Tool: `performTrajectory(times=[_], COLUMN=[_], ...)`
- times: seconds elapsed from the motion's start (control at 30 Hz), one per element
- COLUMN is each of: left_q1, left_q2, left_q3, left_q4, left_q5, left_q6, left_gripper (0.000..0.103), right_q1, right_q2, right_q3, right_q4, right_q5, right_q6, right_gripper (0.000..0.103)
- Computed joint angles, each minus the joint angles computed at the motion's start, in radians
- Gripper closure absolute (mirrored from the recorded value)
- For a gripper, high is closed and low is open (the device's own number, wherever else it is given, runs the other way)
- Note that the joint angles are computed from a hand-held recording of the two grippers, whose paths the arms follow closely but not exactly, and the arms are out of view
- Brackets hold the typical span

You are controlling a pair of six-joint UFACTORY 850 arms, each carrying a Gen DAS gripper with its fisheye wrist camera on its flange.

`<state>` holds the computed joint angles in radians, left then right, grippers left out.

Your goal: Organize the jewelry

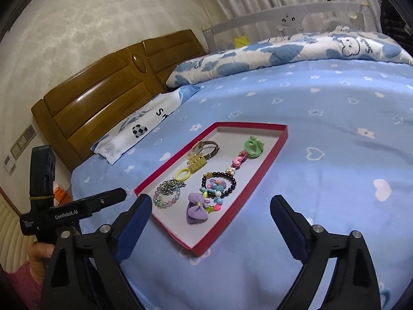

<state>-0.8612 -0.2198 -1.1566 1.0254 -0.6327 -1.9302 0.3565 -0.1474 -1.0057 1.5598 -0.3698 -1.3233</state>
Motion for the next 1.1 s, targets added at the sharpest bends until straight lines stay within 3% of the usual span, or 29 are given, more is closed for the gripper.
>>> performTrajectory(times=[0.4,0.53,0.67,0.77,1.1], left_q1=[-0.081,-0.103,-0.130,-0.143,-0.175], left_q2=[0.034,0.054,0.055,0.036,-0.059], left_q3=[-0.050,-0.070,-0.072,-0.066,-0.093], left_q4=[0.006,0.037,0.086,0.089,0.107], left_q5=[-0.130,-0.187,-0.263,-0.297,-0.365], left_q6=[0.092,0.118,0.084,0.058,0.031], left_gripper=[0.010,0.001,0.001,0.001,0.001], right_q1=[-0.019,-0.006,-0.004,-0.001,0.051], right_q2=[0.093,0.121,0.133,0.138,0.093], right_q3=[0.011,-0.044,-0.080,-0.062,0.052], right_q4=[-0.067,-0.273,-0.366,-0.265,0.148], right_q5=[-0.017,0.036,0.041,0.047,0.177], right_q6=[0.011,0.158,0.240,0.152,-0.230], right_gripper=[0.006,0.001,0.000,0.000,0.000])
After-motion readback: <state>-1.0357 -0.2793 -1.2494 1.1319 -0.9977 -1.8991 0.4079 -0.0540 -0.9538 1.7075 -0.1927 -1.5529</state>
